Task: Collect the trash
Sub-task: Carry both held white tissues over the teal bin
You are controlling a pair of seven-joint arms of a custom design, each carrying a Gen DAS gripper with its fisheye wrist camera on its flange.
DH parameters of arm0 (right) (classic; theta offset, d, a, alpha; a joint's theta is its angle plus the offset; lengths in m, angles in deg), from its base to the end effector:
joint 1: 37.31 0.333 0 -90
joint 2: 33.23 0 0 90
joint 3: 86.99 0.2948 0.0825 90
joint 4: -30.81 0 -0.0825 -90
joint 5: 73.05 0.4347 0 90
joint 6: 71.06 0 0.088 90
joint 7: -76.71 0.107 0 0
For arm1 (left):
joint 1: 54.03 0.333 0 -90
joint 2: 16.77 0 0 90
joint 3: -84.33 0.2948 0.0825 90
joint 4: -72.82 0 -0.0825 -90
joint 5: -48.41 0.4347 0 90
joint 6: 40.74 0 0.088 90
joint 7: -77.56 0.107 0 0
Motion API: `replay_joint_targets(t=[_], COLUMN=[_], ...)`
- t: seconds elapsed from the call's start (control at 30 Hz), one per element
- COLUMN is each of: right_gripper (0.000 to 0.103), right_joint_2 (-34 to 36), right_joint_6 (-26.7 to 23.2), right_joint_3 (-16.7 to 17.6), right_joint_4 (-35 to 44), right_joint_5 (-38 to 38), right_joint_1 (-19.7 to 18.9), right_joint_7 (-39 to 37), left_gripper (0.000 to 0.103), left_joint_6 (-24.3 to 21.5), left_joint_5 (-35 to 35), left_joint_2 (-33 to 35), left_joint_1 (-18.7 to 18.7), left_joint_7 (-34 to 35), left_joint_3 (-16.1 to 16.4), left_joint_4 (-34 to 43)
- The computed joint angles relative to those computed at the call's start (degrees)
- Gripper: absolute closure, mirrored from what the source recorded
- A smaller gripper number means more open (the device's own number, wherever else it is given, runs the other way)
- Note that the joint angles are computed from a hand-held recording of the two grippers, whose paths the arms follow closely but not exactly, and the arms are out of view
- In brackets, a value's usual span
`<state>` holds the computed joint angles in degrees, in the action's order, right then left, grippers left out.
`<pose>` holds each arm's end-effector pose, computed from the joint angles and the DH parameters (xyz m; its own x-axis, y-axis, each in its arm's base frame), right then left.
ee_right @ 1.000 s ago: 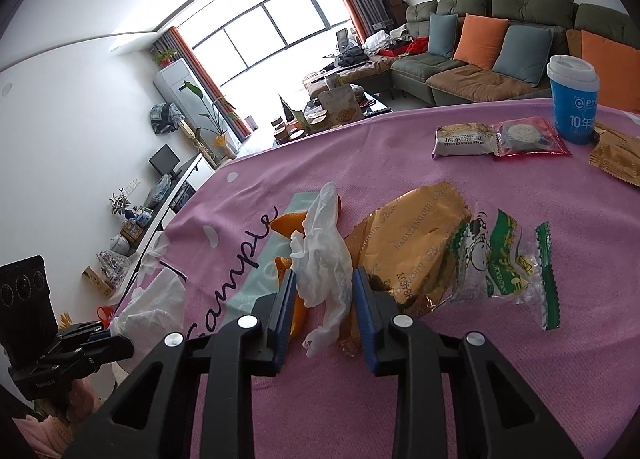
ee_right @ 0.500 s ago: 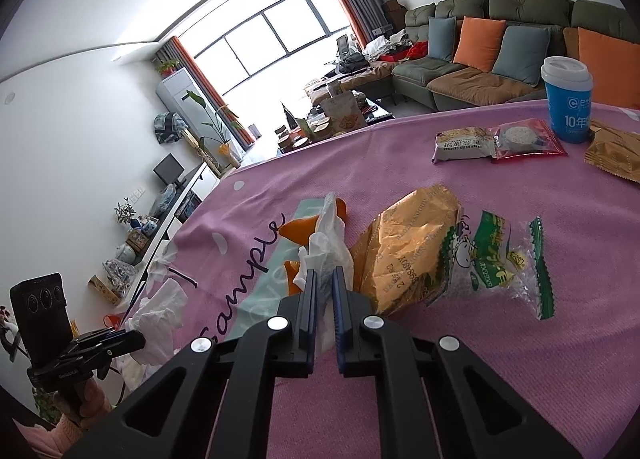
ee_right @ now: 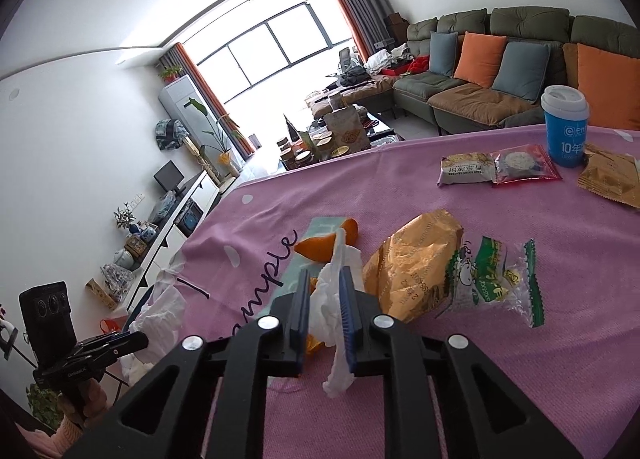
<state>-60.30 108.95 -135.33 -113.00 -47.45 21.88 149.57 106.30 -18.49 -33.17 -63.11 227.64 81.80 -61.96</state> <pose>0.5232 0.0506 0.4396 0.1357 -0.8829 -0.4495 -0.6518 0.2621 -0.7116 0.5333 -0.0953 0.4451 -0.4990 -0.7855 0.3660 -0.6891 0.1036 -0.7172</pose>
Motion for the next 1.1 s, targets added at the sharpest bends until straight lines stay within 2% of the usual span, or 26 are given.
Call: replay_joint_targets(t=[0.03,0.07,0.13,0.27,0.3,0.33,0.4,0.6,0.8,0.93,1.1], right_gripper=[0.074,0.074,0.074,0.073,0.076,0.084,0.091,0.094,0.094,0.094,0.094], right_joint_2=[1.06,1.76,2.34,4.55,4.72,4.56,4.68,3.15,1.93,0.54,-2.13], right_joint_6=[-0.08,-0.65,-2.12,-3.97,-4.36,-4.52,-4.68,-3.35,-2.9,-2.76,-2.9], right_joint_3=[1.21,1.52,0.35,1.75,1.86,2.22,3.37,7.44,8.55,7.1,3.8], right_joint_4=[0.02,0.21,0.9,1.87,2.08,1.95,1.85,0.59,0.41,0.7,1.56], right_joint_5=[-0.05,0.03,1.55,3.93,4.7,5.39,6.33,9.52,13.58,15.73,16.93], right_joint_1=[-1.28,-1.68,-0.33,-1.08,-1.09,-1.28,-2.37,-5.88,-6.36,-4.11,1.14], right_joint_7=[0.86,1.08,-0.01,-1.8,-2.4,-3.02,-4.08,-7.14,-10.43,-12.95,-16.71], left_gripper=[0.089,0.089,0.089,0.089,0.089,0.089,0.089,0.089,0.089,0.089,0.089], left_joint_6=[-0.02,-0.09,-0.15,-0.07,0.07,0.19,0.61,0.73,1.21,1.76,2.52], left_joint_5=[0.02,0.19,0.26,0.21,0.3,0.34,0.33,-0.21,-0.79,-0.89,-0.58], left_joint_2=[-0.06,-0.22,-0.27,-0.41,-0.53,-0.69,-0.76,-1.58,-2.63,-3.47,-4.68], left_joint_1=[0.04,0.09,0.13,0.17,0.17,0.15,0.08,0.09,0.23,0.39,0.87], left_joint_7=[-0.04,-0.29,-0.38,-0.53,-0.65,-0.6,-0.41,0.15,0.6,0.78,0.46], left_joint_3=[0.04,0.03,0.1,0.19,0.14,0.15,0.18,0.83,1.26,1.62,2.3], left_joint_4=[-0.11,-0.27,-0.42,-0.54,-0.63,-0.76,-0.82,-1.35,-2.25,-2.96,-3.95])
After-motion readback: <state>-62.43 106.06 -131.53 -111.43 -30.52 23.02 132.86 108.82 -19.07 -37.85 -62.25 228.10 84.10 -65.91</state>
